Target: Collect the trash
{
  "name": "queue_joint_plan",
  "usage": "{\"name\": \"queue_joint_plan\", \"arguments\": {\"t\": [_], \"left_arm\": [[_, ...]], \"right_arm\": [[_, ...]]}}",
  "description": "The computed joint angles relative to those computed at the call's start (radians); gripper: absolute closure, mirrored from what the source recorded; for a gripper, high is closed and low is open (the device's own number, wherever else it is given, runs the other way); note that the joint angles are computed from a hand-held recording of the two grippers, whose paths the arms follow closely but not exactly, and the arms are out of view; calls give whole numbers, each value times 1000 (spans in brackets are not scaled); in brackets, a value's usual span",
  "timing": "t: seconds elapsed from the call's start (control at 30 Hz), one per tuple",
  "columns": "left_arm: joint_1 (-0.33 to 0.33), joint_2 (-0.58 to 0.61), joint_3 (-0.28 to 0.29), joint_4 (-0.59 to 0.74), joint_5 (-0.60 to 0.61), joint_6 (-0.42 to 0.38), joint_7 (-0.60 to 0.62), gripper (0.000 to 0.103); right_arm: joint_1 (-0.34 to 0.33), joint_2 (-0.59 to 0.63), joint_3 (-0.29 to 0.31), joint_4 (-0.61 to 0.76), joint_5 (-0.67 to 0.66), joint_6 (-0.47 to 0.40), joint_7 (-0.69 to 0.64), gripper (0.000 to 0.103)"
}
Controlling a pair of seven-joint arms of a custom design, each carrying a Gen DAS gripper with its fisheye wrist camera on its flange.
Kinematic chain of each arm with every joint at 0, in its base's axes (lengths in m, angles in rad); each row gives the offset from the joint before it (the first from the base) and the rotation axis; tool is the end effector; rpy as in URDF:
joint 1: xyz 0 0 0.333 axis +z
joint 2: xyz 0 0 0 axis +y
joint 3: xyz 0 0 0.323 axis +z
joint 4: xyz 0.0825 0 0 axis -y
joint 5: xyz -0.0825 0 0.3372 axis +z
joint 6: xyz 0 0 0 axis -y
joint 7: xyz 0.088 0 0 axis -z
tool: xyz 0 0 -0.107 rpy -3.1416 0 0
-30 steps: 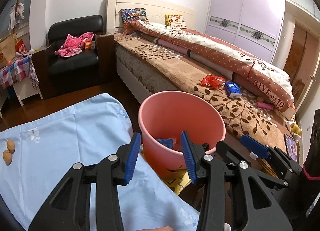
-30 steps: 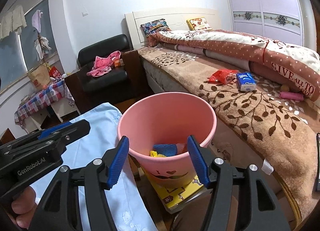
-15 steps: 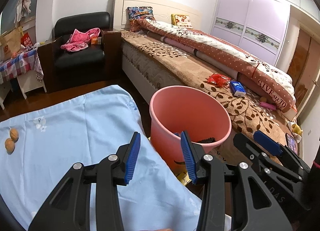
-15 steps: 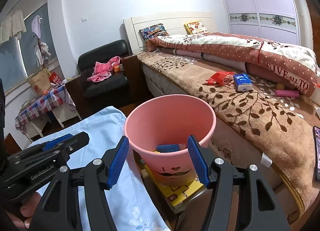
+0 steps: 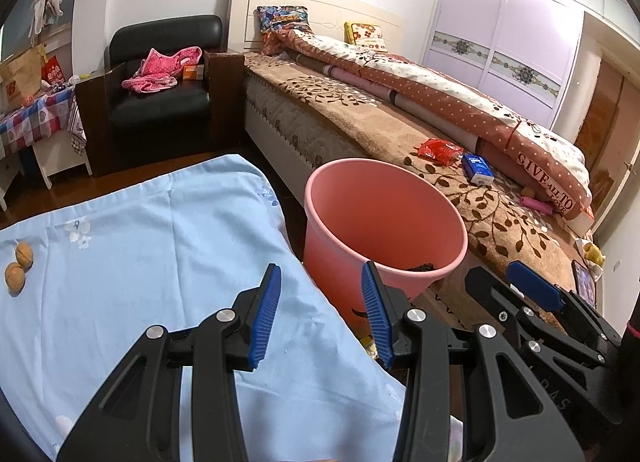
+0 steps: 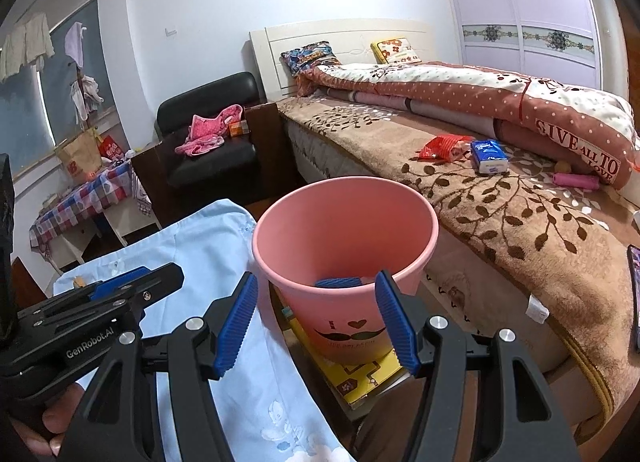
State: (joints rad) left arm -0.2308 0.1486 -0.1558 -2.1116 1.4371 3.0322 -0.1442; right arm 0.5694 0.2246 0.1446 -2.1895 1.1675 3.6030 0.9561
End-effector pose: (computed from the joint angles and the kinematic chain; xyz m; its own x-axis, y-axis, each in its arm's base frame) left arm 0.4711 -0.2696 0.4261 -0.1192 -0.9791 0.1647 -0.6637 -0.0448 -0.7467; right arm 0.4664 0.2440 0.4206 0.0751 -0.9769 -0.1999 -0.5862 0.1189 -0.8014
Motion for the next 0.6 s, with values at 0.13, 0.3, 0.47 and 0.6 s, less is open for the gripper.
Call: {"name": "queue_joint_plan", "arguments": {"t": [0.13, 0.3, 0.47, 0.6], "left_arm": [[0, 3, 1, 0, -2, -1, 1, 61], [-1, 4, 2, 0, 3, -2, -4, 61], [0, 4, 2, -1, 2, -1, -3, 61], [0, 5, 3, -2, 12, 5, -9, 61]], "right_arm": [[1, -1, -1, 1, 4, -2, -1, 43], [3, 8, -2, 6, 6, -10, -1, 43], [5, 12, -6, 9, 11, -17, -6, 43], [5, 13, -7, 9, 8, -18, -4, 43]]}}
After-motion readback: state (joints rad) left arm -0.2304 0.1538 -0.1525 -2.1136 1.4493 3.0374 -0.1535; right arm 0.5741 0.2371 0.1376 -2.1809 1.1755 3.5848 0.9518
